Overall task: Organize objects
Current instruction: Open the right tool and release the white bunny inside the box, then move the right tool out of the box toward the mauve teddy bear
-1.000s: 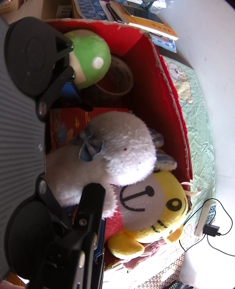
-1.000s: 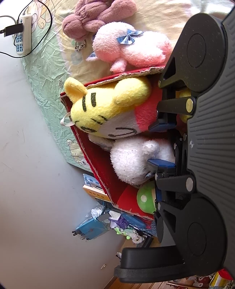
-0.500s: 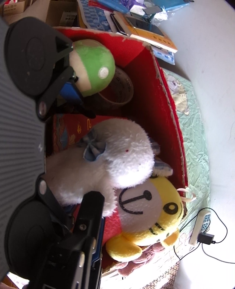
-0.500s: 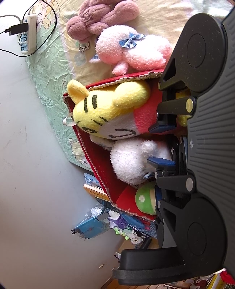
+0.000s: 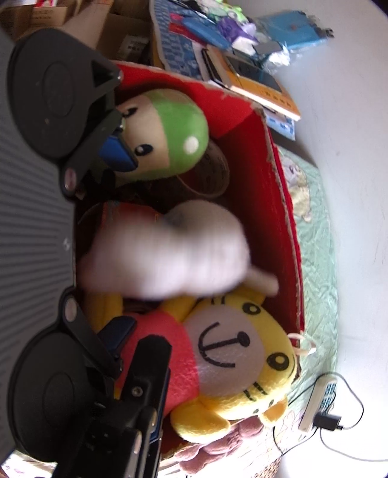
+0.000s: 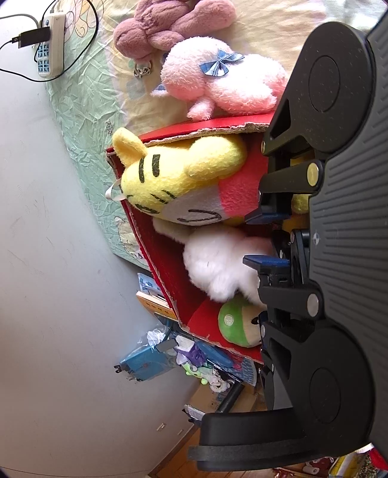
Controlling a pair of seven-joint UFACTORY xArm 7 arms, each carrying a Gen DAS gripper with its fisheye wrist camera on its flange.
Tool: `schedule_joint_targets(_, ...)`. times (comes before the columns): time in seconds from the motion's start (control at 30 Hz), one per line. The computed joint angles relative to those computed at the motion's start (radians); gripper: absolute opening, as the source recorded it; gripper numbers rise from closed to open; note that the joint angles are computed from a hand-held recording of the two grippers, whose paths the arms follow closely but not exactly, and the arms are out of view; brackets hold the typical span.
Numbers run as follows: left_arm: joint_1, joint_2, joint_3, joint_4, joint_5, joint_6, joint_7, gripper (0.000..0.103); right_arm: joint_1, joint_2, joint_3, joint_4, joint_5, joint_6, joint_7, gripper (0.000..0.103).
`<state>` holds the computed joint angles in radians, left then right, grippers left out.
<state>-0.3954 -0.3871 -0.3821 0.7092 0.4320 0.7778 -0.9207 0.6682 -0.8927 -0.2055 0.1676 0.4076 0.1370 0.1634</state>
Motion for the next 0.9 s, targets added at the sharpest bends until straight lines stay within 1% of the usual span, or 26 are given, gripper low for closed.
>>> schedule_joint_targets(0.1,0.005,0.003,-0.015,0.012,0.007,0.028,-0.035,0.103,0.008,-0.007,-0.011,-0.001,0.000,0.005,-0.011,0.020)
schedule_joint_targets(0.2,0.008,0.004,-0.041,0.022,0.045,0.062,-0.089,0.103,0.014,-0.029,-0.037,-0.002,0.000,0.031,-0.042,0.018)
schedule_joint_targets(0.3,0.002,0.001,-0.053,0.030,0.075,0.097,-0.123,0.102,0.009,-0.048,-0.033,-0.013,0.007,0.031,-0.058,0.018)
schedule_joint_targets(0.37,-0.009,-0.003,-0.045,0.030,0.074,0.105,-0.124,0.102,0.008,-0.062,-0.034,-0.020,0.010,0.033,-0.069,0.018)
schedule_joint_targets(0.43,-0.012,-0.008,-0.042,0.029,0.073,0.114,-0.132,0.102,-0.002,-0.081,-0.020,-0.032,0.011,0.028,-0.068,0.019)
schedule_joint_targets(0.5,-0.014,-0.017,-0.040,0.028,0.077,0.121,-0.140,0.102,-0.012,-0.115,-0.007,-0.054,0.014,0.010,-0.056,0.024)
schedule_joint_targets(0.53,-0.016,-0.027,-0.036,0.023,0.075,0.120,-0.141,0.102,-0.010,-0.134,-0.010,-0.066,0.015,0.003,-0.052,0.031)
schedule_joint_targets(0.63,-0.012,-0.065,-0.042,0.008,0.086,0.120,-0.148,0.102,-0.018,-0.197,-0.021,-0.100,0.017,-0.012,-0.028,0.031)
schedule_joint_targets(0.7,-0.008,-0.088,-0.050,0.002,0.100,0.119,-0.146,0.102,-0.041,-0.247,-0.012,-0.125,0.014,-0.015,0.000,0.031)
schedule_joint_targets(0.8,-0.004,-0.117,-0.055,-0.006,0.111,0.098,-0.128,0.102,-0.094,-0.330,0.031,-0.166,0.001,-0.013,0.066,0.031)
schedule_joint_targets(0.9,0.001,-0.137,-0.066,-0.003,0.118,0.070,-0.106,0.102,-0.160,-0.416,0.085,-0.205,-0.028,0.009,0.139,0.031)
